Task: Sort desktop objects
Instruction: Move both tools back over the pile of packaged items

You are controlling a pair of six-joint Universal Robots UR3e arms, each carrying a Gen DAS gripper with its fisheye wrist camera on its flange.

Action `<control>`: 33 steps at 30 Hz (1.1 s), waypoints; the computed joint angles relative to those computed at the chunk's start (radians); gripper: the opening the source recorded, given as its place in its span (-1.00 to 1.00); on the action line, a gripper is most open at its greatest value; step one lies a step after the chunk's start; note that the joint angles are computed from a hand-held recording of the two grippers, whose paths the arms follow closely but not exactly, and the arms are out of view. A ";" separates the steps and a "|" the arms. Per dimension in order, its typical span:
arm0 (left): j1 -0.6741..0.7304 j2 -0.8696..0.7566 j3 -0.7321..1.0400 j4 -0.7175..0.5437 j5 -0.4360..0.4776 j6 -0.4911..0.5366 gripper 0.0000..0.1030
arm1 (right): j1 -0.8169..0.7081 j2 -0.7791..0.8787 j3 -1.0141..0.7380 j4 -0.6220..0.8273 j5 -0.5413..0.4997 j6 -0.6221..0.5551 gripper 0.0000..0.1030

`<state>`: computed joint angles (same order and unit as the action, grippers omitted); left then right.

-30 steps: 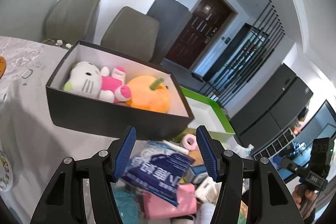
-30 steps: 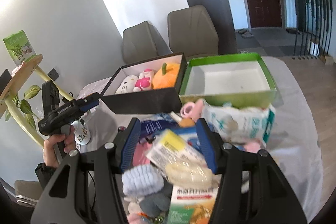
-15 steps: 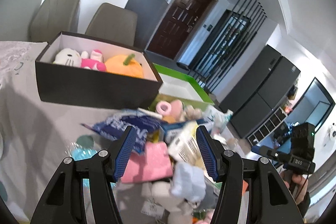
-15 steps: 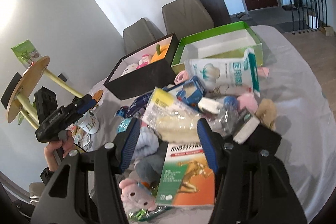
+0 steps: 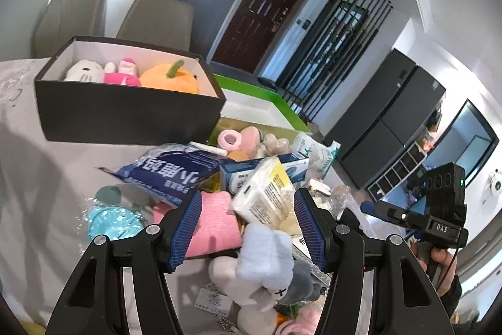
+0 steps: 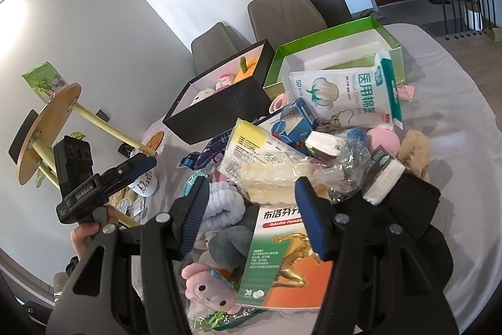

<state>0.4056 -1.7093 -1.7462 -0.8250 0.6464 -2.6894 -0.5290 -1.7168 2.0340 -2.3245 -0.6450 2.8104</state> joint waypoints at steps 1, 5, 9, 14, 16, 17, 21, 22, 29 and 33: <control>-0.014 -0.011 0.015 -0.005 0.007 0.000 0.18 | -0.001 0.004 -0.001 0.001 0.002 -0.002 0.14; -0.095 -0.092 0.110 -0.008 0.068 -0.017 0.18 | -0.012 0.021 -0.002 -0.001 0.013 -0.006 0.17; -0.162 -0.178 0.207 -0.017 0.136 -0.041 0.18 | -0.020 0.050 -0.012 -0.001 0.019 -0.015 0.17; -0.210 -0.248 0.287 -0.036 0.183 -0.055 0.18 | -0.030 0.095 -0.038 0.000 0.021 -0.024 0.17; -0.226 -0.269 0.317 -0.046 0.199 -0.059 0.18 | -0.026 0.122 -0.058 0.004 0.020 -0.029 0.17; -0.235 -0.286 0.340 -0.053 0.208 -0.062 0.18 | -0.026 0.132 -0.067 0.007 0.020 -0.033 0.17; -0.261 -0.324 0.406 -0.073 0.232 -0.076 0.18 | -0.043 0.171 -0.101 0.002 0.031 -0.031 0.18; -0.265 -0.333 0.427 -0.082 0.233 -0.077 0.18 | -0.054 0.179 -0.110 0.000 0.037 -0.032 0.18; -0.338 -0.428 0.642 -0.140 0.269 -0.112 0.18 | -0.112 0.241 -0.168 -0.050 0.034 -0.002 0.21; -0.402 -0.516 0.805 -0.198 0.295 -0.123 0.18 | -0.123 0.298 -0.218 -0.092 0.019 0.022 0.36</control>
<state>0.0039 -2.2252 -0.9411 -1.0234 0.9419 -2.8124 -0.6523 -1.4193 1.8164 -2.4170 -0.6258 2.8323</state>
